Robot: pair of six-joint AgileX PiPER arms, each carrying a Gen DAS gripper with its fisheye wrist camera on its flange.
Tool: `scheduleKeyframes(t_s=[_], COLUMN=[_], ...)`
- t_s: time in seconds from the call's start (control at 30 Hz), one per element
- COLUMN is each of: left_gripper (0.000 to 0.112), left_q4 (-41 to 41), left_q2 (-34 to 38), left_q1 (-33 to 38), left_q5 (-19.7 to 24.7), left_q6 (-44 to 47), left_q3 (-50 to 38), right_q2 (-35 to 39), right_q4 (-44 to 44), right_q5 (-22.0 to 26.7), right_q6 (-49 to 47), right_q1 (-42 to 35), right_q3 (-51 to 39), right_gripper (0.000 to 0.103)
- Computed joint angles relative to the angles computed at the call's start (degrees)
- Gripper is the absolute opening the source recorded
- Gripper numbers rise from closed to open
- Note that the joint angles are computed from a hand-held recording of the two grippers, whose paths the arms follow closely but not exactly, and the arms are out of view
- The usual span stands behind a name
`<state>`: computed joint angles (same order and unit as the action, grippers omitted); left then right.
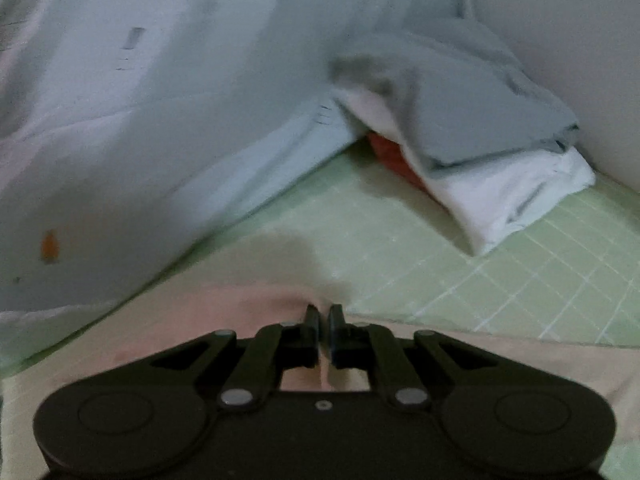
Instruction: Fold clothes
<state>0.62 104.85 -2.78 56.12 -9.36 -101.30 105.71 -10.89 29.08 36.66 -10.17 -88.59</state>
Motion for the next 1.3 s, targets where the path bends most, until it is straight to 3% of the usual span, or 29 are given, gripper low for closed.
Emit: scheduleKeyframes(t_s=[0.03, 0.1, 0.13, 0.17, 0.27, 0.4, 0.5, 0.6, 0.77, 0.87, 1.07, 1.2, 1.27, 1.3], left_gripper=[0.073, 0.073, 0.073, 0.074, 0.076, 0.076, 0.076, 0.074, 0.042, 0.031, 0.031, 0.026, 0.011, 0.009], left_q4=[1.0, 2.8, 3.7, 4.1, 2.7, -0.1, -3.4, -6.3, -13.8, -16.8, -16.4, -15.7, -15.7, -15.8], left_q2=[-0.3, -1.0, -1.3, -1.5, -1.7, -1.3, 0.1, -0.3, 0.5, 0.2, -0.9, -1.2, -1.0, -1.0], left_q1=[-0.6, -1.9, -2.5, -3.0, -2.6, -1.5, 0.3, 1.8, 5.8, 6.9, 5.6, 5.0, 4.8, 4.7], left_q5=[0.4, 1.1, 1.5, 1.9, 3.1, 3.9, 4.7, 3.0, 4.1, 4.0, 2.8, 2.6, 3.4, 3.7], left_q6=[-1.1, -3.4, -4.6, -5.2, -1.7, 4.7, 11.5, 19.0, 30.1, 35.7, 41.6, 40.9, 39.2, 38.3], left_q3=[0.8, 2.3, 3.0, 3.8, 5.5, 7.0, 7.0, 9.5, 10.8, 11.7, 13.4, 13.8, 13.2, 13.1], right_q2=[1.1, 2.5, 1.9, 1.4, -1.2, -8.1, -14.5, -19.5, -22.9, -22.9, -22.0, -22.4, -23.0, -23.2], right_q4=[1.7, 3.0, 1.8, 0.7, -2.0, -5.9, -16.0, -25.7, -34.4, -36.4, -40.5, -41.1, -41.4, -41.6], right_q5=[0.5, 1.1, 0.7, 0.4, -1.0, -2.0, -1.5, 1.9, 12.1, 18.1, 28.5, 29.6, 29.1, 28.6], right_q6=[-2.1, -4.3, -3.5, -2.5, 0.9, 8.6, 21.5, 34.7, 48.9, 54.6, 61.8, 65.1, 65.7, 65.7], right_q1=[-0.7, -1.3, -0.9, -0.5, 0.8, 3.4, 8.2, 14.8, 26.9, 32.1, 39.5, 40.8, 41.0, 41.1], right_q3=[-0.9, -1.6, -0.2, 1.1, 5.3, 14.9, 23.2, 29.4, 33.8, 34.2, 33.5, 34.4, 35.0, 35.4], right_gripper=[0.011, 0.037, 0.058, 0.071, 0.087, 0.09, 0.093, 0.096, 0.096, 0.096, 0.096, 0.096, 0.096, 0.096])
